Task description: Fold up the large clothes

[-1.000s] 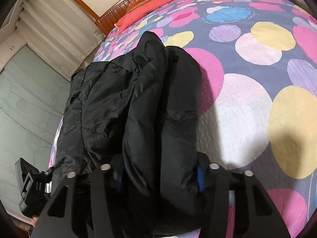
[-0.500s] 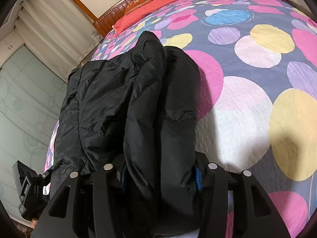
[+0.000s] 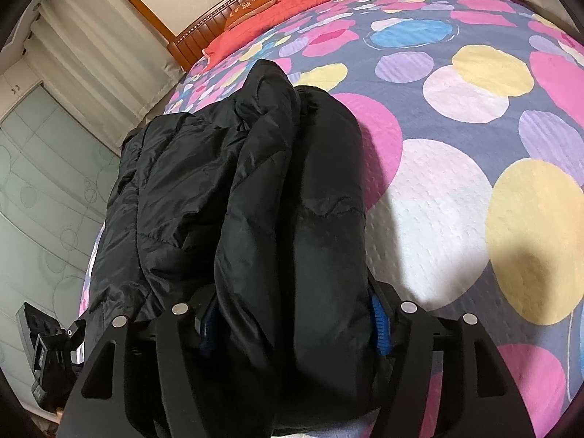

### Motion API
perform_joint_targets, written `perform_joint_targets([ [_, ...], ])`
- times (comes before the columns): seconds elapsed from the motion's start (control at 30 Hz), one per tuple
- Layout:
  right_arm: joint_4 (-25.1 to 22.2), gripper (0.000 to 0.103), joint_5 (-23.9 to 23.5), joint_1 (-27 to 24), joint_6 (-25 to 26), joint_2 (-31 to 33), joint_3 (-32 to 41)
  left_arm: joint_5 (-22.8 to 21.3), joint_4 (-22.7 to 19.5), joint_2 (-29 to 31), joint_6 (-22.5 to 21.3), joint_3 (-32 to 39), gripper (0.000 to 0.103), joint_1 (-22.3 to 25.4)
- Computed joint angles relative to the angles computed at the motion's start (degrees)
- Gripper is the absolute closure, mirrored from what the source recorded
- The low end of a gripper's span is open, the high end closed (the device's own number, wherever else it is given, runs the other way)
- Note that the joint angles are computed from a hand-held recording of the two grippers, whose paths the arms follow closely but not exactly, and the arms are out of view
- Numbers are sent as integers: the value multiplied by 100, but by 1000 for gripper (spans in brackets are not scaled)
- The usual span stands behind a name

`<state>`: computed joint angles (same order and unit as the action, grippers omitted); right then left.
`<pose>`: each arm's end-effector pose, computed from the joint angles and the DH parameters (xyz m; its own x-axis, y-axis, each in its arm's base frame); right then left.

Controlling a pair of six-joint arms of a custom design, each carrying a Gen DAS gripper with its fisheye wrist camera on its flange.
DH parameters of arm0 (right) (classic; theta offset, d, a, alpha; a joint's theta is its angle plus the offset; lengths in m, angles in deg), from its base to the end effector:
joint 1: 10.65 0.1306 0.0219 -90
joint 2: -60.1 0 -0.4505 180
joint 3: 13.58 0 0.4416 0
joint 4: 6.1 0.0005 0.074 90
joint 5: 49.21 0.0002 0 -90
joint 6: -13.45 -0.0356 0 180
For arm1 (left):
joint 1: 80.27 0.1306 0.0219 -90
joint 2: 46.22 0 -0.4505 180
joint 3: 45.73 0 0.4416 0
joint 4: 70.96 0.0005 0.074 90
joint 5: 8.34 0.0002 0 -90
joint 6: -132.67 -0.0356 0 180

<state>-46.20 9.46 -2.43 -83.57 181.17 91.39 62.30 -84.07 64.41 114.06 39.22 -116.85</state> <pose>0.7264 0.1231 0.3071 -0.8662 -0.0197 -0.4993 -0.3048 0.8125 0.4968 0.5386 -0.3856 0.2933 -0.4967 -0.7448 -0.4456 -0.3636 0.6447 -0.6724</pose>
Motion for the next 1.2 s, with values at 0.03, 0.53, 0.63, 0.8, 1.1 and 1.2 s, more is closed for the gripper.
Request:
perform_joint_targets([
  [0.03,1,39,19,-6,20,-16,-15,-65,-96,-4,-38,34,13,-17],
  [0.53,333,38,900,55,501,-662,-520,-1235,-1973,57,-547,820,13,-397],
  [0.63,465,34,1110,68,592,-820,-636,-1534,-2382,102,-627,1023,13,-498],
  [0.8,620,32,1428,105,738,-1059,-795,-2068,-3175,212,-549,1405,13,-662],
  [1.1,1065,32,1907,221,1012,-1533,-1193,-2870,-4744,460,-132,2179,12,-943],
  [1.2,1205,27,1974,254,1088,-1663,-1333,-3010,-4933,466,5,2264,12,-1026],
])
